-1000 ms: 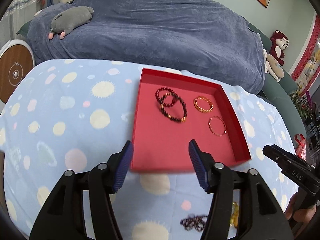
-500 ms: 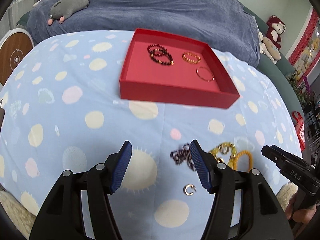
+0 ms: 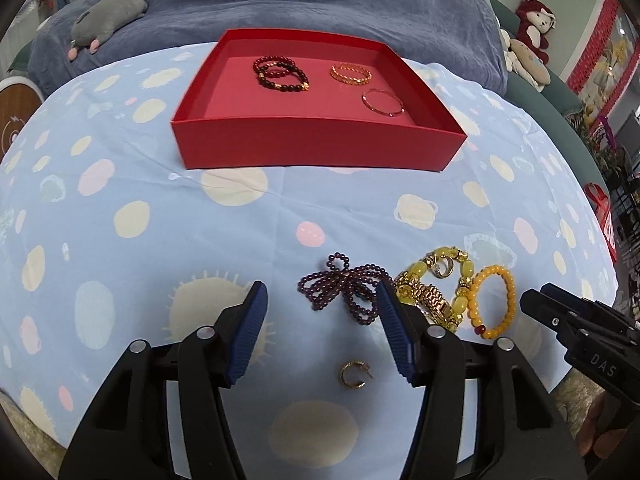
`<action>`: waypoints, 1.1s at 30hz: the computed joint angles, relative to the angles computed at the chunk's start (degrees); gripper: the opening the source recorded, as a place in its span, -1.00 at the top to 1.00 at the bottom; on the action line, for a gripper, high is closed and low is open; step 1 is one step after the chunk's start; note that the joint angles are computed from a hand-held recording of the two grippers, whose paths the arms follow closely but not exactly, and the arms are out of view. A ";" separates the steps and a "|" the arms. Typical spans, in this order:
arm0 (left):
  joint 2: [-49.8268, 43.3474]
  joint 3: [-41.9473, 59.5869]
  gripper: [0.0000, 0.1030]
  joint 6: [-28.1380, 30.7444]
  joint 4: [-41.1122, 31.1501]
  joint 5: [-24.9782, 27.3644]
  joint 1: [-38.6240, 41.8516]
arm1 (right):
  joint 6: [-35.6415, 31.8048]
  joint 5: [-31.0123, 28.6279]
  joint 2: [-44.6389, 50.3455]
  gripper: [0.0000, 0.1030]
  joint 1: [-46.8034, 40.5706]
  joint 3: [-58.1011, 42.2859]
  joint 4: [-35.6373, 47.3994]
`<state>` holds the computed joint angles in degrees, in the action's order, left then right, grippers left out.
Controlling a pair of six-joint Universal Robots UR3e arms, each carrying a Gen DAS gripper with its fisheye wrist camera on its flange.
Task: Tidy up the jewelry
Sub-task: 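Move both tools back over the remaining jewelry, then grasp the purple beaded bow with the left tool while the right tool grasps the orange bead bracelet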
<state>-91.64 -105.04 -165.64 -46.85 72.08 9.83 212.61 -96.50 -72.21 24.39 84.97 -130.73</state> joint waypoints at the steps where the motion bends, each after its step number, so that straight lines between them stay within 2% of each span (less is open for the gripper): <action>1: -0.78 0.33 0.04 -0.37 0.35 0.30 -0.47 | -0.08 0.10 0.16 0.21 -0.09 0.03 -0.02; 2: -1.25 0.37 0.06 -0.53 0.82 0.47 -0.77 | -0.02 0.11 0.41 0.21 -0.05 -0.03 0.00; 6: -3.56 1.04 0.41 -1.02 1.58 1.47 -1.81 | 0.04 0.14 1.49 0.21 -0.21 -0.26 -0.18; 10: -3.48 0.13 0.55 -1.18 3.43 2.40 -2.14 | -0.03 -0.17 3.02 0.27 -0.36 -1.27 -0.04; 12: -3.50 0.22 0.70 -0.95 3.42 2.67 -2.14 | -0.10 0.20 3.66 0.47 -0.62 -1.39 -0.20; 13: -3.40 0.20 0.79 -0.93 3.26 2.44 -1.87 | -0.23 0.13 4.09 0.51 -0.57 -1.67 -0.09; 20: -2.01 -0.19 0.87 -1.09 1.83 0.81 0.21 | -1.20 -1.96 5.09 0.86 0.65 -3.10 0.89; 33: 1.62 -1.22 0.88 -1.27 -0.99 -0.25 3.42 | -0.87 -0.99 3.17 0.87 0.66 -1.00 -0.49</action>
<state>-90.02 -106.25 -166.91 -47.84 71.83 13.25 211.73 -97.49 -69.03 25.05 83.98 -131.22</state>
